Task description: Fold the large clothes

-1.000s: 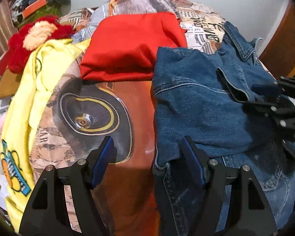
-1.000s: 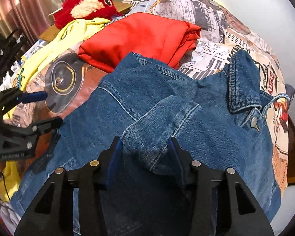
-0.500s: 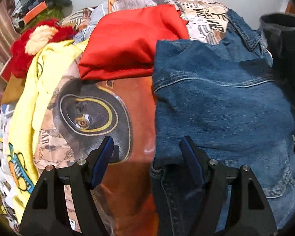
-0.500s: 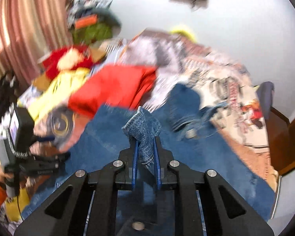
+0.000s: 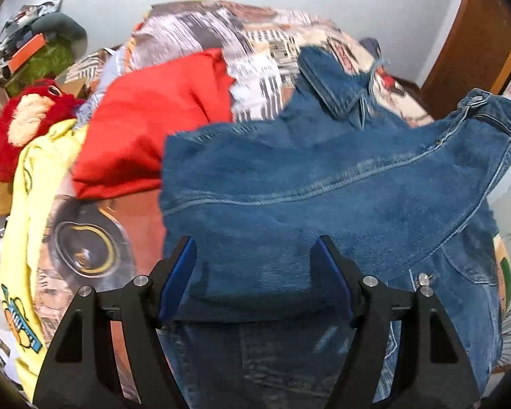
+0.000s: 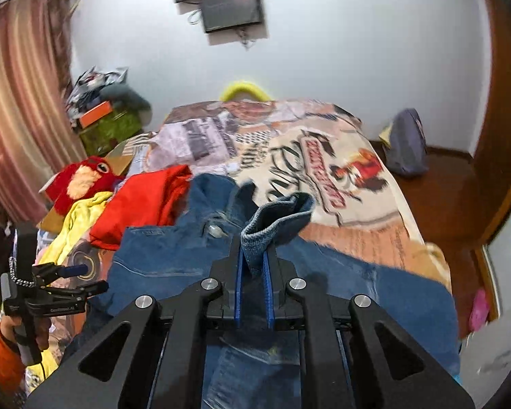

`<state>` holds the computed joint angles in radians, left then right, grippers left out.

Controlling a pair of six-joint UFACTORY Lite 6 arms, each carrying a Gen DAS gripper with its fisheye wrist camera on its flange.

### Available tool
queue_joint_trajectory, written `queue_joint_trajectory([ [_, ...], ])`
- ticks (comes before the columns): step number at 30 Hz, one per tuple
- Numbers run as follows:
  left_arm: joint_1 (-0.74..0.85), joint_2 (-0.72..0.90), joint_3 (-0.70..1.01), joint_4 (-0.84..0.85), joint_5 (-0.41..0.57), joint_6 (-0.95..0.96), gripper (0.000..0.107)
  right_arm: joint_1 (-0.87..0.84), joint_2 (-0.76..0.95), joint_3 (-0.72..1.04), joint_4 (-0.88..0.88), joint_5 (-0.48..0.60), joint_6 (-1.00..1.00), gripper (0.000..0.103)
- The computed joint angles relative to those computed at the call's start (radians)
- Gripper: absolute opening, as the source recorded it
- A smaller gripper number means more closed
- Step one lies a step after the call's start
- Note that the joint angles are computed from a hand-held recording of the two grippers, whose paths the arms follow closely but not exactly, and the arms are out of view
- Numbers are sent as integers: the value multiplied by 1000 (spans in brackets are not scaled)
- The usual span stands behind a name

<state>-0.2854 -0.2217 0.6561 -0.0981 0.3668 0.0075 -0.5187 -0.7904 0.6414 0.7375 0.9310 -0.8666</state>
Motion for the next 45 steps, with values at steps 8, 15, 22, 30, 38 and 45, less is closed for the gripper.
queue_joint_trajectory([
  [8, -118, 35, -39, 220, -24, -249, 71, -330, 114, -145, 90, 93, -294, 9],
  [15, -157, 12, -50, 289, 2, -312, 72, -414, 335, -216, 76, 18, -379, 9],
  [22, -200, -15, -81, 453, 12, -486, 79, -434, 326, -220, 39, 32, -370, 9],
  [30, -191, -130, -18, 432, 70, -449, 80, -526, 132, -28, 111, 220, -401, 3],
  [38, -190, -66, -18, 365, 38, -408, 82, -585, 230, -26, 55, 183, -427, 3],
  [45, -310, -15, -74, 616, 48, -659, 82, -658, 405, -67, -86, 65, -372, 9],
])
